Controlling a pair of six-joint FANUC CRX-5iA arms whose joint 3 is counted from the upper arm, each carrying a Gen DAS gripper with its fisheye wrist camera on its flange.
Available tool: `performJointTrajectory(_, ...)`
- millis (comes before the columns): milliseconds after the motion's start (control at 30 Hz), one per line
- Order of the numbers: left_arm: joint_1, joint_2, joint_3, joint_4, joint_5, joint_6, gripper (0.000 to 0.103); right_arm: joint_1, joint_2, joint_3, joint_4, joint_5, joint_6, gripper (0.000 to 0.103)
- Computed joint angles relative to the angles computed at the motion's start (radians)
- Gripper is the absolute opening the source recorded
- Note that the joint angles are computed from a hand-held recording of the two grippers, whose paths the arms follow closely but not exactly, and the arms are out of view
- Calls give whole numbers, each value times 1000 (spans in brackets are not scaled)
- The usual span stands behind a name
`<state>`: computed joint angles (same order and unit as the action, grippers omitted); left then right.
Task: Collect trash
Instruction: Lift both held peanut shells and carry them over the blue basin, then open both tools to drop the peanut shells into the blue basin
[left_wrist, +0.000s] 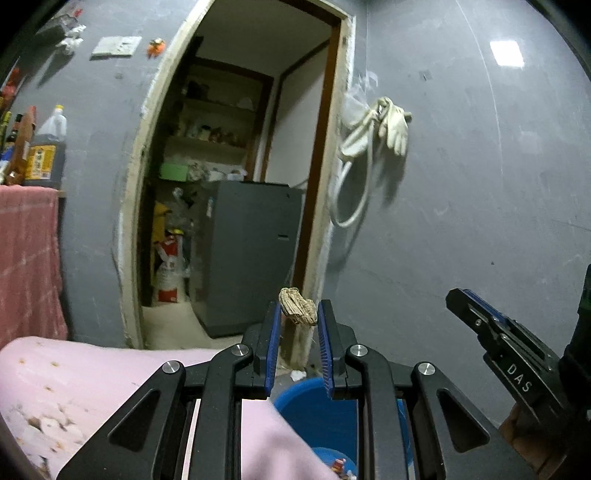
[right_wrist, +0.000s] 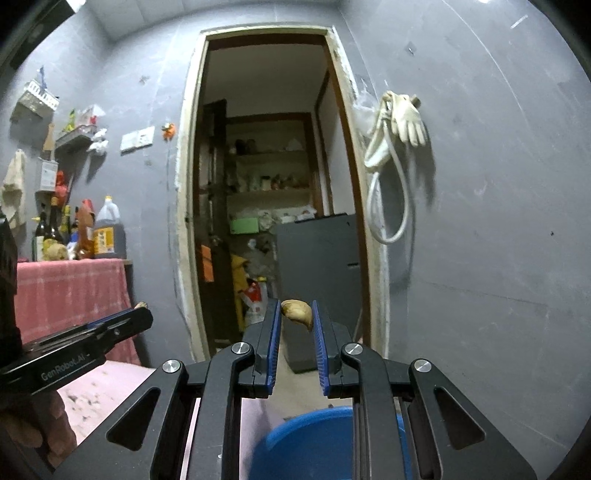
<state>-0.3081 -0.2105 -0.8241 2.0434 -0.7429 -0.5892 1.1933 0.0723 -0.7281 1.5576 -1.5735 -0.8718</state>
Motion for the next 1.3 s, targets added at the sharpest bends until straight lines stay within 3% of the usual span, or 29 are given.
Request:
performJointTrajectory(533, -17, 117, 67, -329, 68, 235, 17, -33, -57, -91, -100, 147, -131, 15)
performJointTrajectory(1300, 1, 206, 120, -603, 132, 436, 18, -91, -83, -109, -156, 319, -131, 17)
